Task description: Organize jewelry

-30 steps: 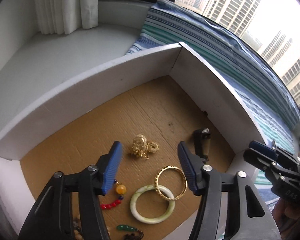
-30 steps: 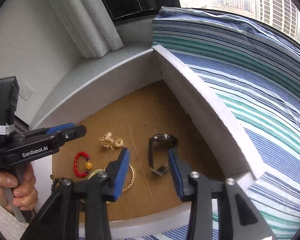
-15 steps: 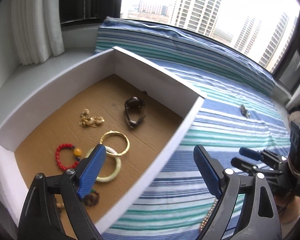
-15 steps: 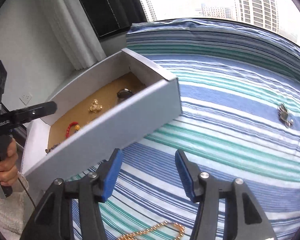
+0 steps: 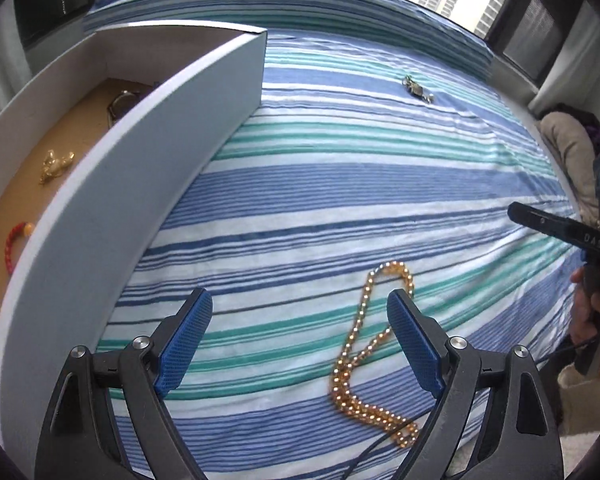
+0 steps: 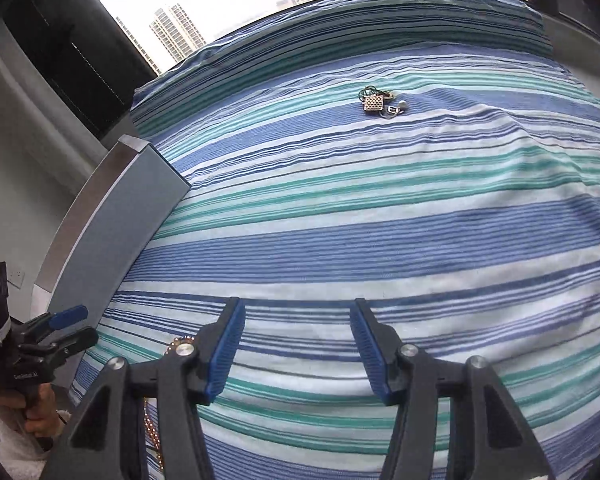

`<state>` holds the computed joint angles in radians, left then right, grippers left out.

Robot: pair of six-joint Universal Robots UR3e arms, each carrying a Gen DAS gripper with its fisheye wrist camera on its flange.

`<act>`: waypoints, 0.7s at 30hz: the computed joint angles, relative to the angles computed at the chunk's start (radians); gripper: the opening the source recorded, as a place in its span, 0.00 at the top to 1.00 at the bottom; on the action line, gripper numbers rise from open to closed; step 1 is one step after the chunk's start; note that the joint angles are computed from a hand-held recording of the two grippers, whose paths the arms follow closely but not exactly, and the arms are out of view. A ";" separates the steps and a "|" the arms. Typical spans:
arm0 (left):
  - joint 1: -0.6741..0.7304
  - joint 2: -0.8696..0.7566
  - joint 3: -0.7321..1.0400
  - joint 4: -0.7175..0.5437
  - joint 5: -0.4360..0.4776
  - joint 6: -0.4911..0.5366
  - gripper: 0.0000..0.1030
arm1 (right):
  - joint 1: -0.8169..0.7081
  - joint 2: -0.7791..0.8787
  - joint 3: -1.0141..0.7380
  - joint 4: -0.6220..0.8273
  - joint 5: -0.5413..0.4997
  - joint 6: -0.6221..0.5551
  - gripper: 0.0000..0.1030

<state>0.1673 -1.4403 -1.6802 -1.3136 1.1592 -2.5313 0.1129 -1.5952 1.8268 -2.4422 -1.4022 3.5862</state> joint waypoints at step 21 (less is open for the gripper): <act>-0.123 0.163 -0.354 0.239 0.109 0.089 0.88 | 0.187 -0.174 0.089 0.020 0.012 0.023 0.46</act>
<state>0.0448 -1.2773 -2.0338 -1.0749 1.2683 -2.4425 0.3003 -1.7691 1.9159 -2.4223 -1.3904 3.6092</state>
